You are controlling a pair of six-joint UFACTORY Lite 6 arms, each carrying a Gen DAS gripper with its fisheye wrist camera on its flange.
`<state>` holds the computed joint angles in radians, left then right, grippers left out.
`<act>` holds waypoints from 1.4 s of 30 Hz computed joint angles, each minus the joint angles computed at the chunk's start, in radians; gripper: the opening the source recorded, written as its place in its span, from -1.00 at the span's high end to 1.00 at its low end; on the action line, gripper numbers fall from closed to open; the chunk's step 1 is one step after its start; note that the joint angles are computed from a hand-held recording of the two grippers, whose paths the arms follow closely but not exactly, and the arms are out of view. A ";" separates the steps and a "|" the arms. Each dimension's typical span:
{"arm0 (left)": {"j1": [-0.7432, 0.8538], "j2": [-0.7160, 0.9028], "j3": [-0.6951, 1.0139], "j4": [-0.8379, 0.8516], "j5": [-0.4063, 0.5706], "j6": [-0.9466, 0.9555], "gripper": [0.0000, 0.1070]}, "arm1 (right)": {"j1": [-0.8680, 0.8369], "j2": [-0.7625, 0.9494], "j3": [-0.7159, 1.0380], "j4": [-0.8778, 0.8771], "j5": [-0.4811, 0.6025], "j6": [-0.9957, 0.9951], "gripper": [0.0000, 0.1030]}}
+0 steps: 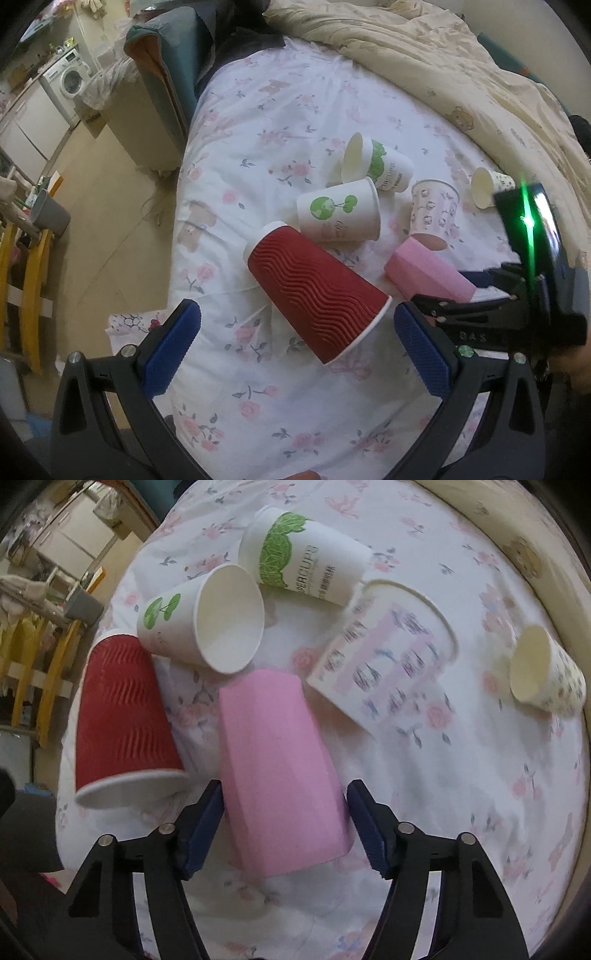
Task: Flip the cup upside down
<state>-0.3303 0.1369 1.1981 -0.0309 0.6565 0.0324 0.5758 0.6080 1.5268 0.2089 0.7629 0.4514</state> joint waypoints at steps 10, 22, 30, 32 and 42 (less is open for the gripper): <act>-0.049 -0.073 -0.066 -0.003 -0.029 0.008 -0.93 | 0.098 -0.405 -0.431 -0.026 -0.116 0.260 -0.31; -0.062 -0.276 -0.249 0.013 -0.034 0.021 -0.93 | 0.445 -0.594 -0.720 -0.179 -0.380 1.052 -0.31; 0.029 -0.322 -0.332 -0.072 -0.012 0.080 -0.93 | 0.510 -0.489 -0.650 -0.321 -0.433 1.249 -0.32; 0.034 -0.332 -0.340 -0.083 -0.013 0.085 -0.93 | 0.500 -0.467 -0.631 -0.274 -0.430 1.184 -0.32; 0.035 -0.274 -0.307 -0.095 -0.019 0.075 -0.93 | 0.510 -0.427 -0.589 -0.277 -0.384 1.205 -0.74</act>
